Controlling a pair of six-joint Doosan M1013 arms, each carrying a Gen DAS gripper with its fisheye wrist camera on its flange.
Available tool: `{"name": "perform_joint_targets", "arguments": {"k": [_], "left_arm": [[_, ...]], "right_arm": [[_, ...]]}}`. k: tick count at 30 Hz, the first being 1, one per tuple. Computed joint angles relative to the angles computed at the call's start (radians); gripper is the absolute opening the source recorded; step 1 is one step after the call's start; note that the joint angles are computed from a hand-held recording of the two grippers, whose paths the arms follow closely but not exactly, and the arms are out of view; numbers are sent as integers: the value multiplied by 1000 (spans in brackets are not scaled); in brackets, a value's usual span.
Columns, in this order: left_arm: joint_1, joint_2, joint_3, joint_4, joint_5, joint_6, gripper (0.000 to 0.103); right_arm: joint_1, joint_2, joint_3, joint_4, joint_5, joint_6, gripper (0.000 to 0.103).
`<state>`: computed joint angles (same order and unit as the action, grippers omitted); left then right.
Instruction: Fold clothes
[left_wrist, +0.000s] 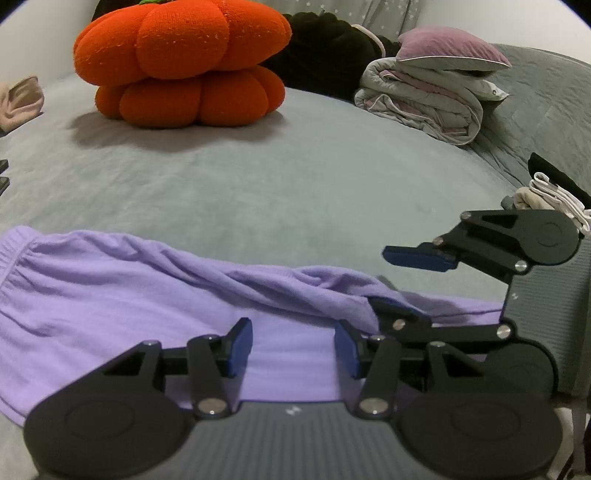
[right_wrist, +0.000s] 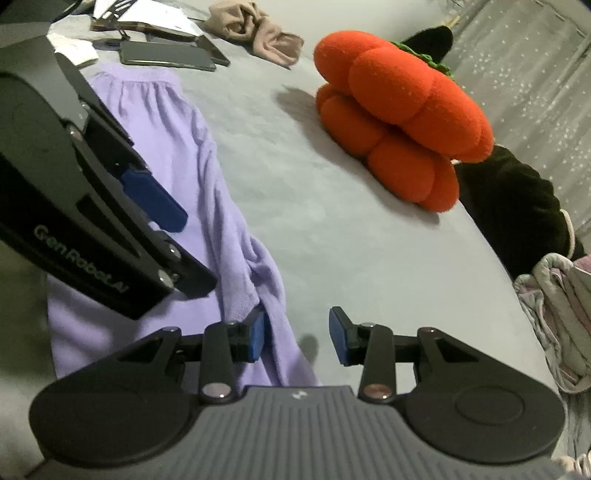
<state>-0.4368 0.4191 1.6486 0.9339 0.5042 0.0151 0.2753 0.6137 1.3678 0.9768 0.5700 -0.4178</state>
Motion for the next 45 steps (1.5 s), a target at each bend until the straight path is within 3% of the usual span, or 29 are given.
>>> {"name": "perform_joint_targets", "arguments": {"k": [13, 19, 26, 36, 42, 45], "left_arm": [[4, -17, 15, -21, 6, -21, 51], [8, -17, 16, -24, -4, -17, 51], [15, -14, 12, -30, -11, -23, 51], [25, 3, -7, -9, 5, -2, 51], [21, 8, -14, -1, 26, 23, 51], [22, 10, -16, -2, 29, 28, 51]], "right_arm": [[-16, 51, -88, 16, 175, -63, 41], [-31, 80, -140, 42, 273, 94, 41], [-52, 118, -232, 6, 442, 329, 41], [-63, 129, -244, 42, 480, 369, 41], [-58, 120, -231, -2, 424, 333, 43], [-46, 101, -202, -54, 347, 238, 44]]}}
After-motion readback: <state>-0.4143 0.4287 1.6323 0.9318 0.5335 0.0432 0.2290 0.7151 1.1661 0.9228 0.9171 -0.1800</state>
